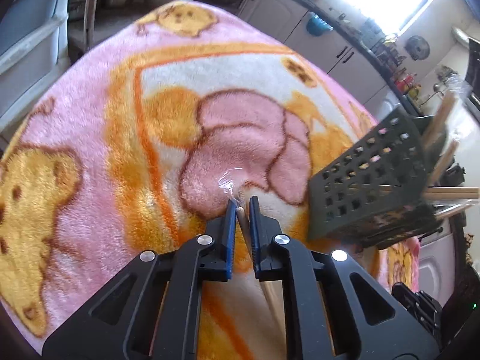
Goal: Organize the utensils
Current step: 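Close the right tool on a chopstick while the left tool grasps another chopstick, then lift both chopsticks upright and carry them above the green caddy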
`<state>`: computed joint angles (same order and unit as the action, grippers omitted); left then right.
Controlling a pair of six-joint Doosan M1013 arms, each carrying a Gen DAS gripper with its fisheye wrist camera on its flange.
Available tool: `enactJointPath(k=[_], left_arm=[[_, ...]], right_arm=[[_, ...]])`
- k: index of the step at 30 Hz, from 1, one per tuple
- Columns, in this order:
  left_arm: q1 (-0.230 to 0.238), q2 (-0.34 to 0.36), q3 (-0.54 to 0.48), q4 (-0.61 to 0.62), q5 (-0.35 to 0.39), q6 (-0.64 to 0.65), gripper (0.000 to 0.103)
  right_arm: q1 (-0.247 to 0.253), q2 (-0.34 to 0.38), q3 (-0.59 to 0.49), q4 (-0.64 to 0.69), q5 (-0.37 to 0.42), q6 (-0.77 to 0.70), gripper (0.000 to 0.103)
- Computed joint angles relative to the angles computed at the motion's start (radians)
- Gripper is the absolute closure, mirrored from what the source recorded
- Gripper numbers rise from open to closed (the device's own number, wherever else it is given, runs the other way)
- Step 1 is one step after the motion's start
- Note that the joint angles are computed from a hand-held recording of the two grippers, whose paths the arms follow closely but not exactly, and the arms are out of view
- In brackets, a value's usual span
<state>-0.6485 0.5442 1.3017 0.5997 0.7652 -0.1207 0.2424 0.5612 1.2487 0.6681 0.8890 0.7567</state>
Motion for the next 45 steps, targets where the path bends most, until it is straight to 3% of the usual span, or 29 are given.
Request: enactJointPath(k=[12,22,45], left_arm=[[-0.074,-0.037,-0.02,0.185,0.006,-0.035,0.1],[-0.12,-0.021,-0.094,0.233,-0.018,0.047,0.1],[-0.161,0.023,-0.274,0.305,-0.038,0.25,0.1]], right_arm=[[-0.016,-0.058,0.036,0.114,-0.051,-0.12,0.097],[-0.024,-0.102,0.067,0.219,-0.078,-0.224,0.097],[-0.037,-0.166,0.079,0.428,-0.151,-0.399,0.097]])
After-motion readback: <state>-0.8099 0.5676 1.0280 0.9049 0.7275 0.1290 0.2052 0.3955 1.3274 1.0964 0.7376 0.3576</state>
